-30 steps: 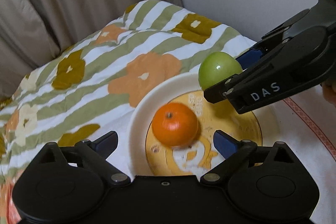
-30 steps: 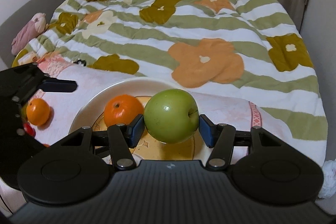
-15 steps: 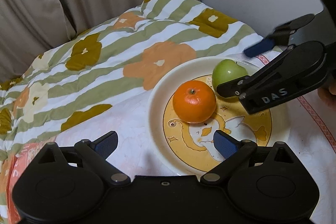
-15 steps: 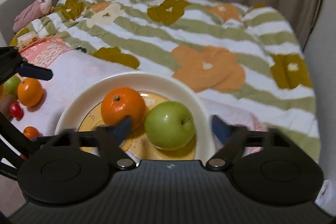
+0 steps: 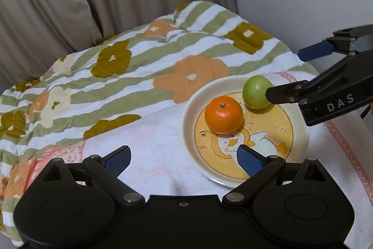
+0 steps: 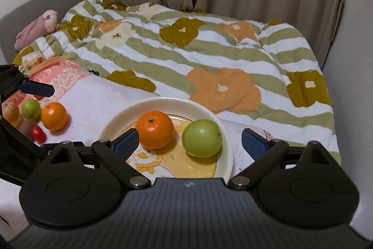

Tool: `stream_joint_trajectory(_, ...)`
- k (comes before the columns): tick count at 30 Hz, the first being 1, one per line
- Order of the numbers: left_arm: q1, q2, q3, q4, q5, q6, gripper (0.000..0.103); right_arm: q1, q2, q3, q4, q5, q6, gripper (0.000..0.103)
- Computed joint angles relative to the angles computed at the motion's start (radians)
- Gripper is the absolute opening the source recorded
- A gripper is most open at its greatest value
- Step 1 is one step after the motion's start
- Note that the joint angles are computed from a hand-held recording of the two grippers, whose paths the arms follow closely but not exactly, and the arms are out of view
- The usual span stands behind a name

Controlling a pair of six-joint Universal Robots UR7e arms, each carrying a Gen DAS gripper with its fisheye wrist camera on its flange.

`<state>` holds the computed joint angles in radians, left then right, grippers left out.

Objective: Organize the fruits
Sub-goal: 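Open both tools and withdraw them back toward the remaining fruits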

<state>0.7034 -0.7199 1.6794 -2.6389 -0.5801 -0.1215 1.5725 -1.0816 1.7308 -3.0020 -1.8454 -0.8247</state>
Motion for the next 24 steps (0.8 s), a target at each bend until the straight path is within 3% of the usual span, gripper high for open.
stream_joint_trajectory(13,-0.095,-0.225,0.198,0.151,0.080,-0.305,0.100,0.131,-0.110,0.178,-0.076,-0.118,0.107,0.103)
stream_joint_trajectory(24,-0.127,-0.457,0.366,0.462,0.152,-0.677,0.100,0.257,-0.097,0.301,-0.144,-0.182,0.264,0.103)
